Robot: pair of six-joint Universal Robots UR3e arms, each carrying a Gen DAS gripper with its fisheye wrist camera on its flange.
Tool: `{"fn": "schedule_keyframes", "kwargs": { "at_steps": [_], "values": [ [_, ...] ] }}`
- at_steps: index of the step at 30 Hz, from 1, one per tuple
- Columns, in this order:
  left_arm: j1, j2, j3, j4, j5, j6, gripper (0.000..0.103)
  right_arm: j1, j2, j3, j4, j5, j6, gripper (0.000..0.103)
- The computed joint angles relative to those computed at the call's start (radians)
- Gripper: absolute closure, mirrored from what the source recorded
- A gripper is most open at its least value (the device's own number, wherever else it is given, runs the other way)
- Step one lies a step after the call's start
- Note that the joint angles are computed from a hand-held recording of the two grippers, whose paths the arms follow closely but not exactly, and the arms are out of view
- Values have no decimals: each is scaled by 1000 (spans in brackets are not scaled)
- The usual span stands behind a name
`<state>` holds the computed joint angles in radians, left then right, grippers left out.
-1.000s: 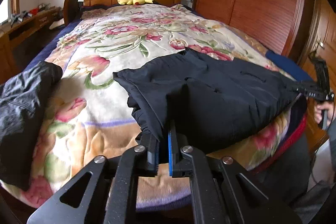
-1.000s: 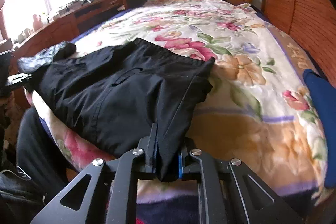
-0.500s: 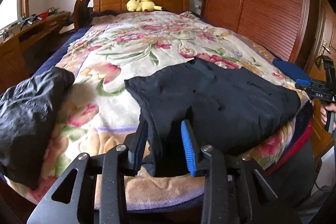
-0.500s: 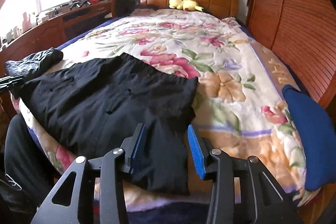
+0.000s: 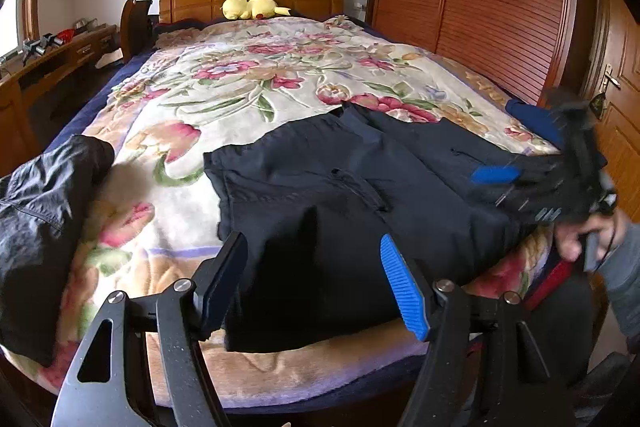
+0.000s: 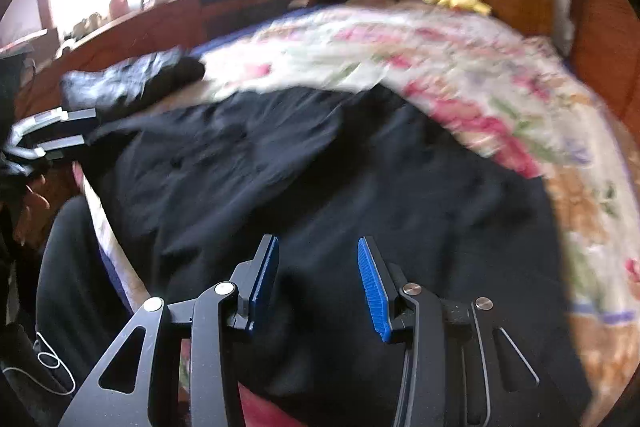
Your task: Fold large clothes
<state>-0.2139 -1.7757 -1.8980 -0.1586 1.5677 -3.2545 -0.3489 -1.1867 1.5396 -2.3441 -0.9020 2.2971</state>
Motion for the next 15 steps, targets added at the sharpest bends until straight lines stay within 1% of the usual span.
{"fn": "schedule_keyframes", "kwargs": {
  "at_steps": [2,3,4,7,9,12,15],
  "values": [
    [-11,-15,18,1,3,-6,33,50,55,0,-49,-76,14,60],
    [-17,-26,31,0,4,-9,33,48,58,45,-108,-69,5,60],
    [-19,-33,38,-4,1,-11,33,32,51,69,-120,-41,-5,60],
    [-33,-71,83,-26,-5,-26,33,-27,16,46,6,13,-43,60],
    [-48,-103,119,-30,-13,-22,33,-68,-38,94,-8,22,-46,60],
    [-70,-141,165,-40,-15,-16,33,-153,-135,176,7,53,-87,60],
    [-81,-176,203,-63,-10,-14,33,-246,-231,264,-16,57,-102,60]
  ]
}}
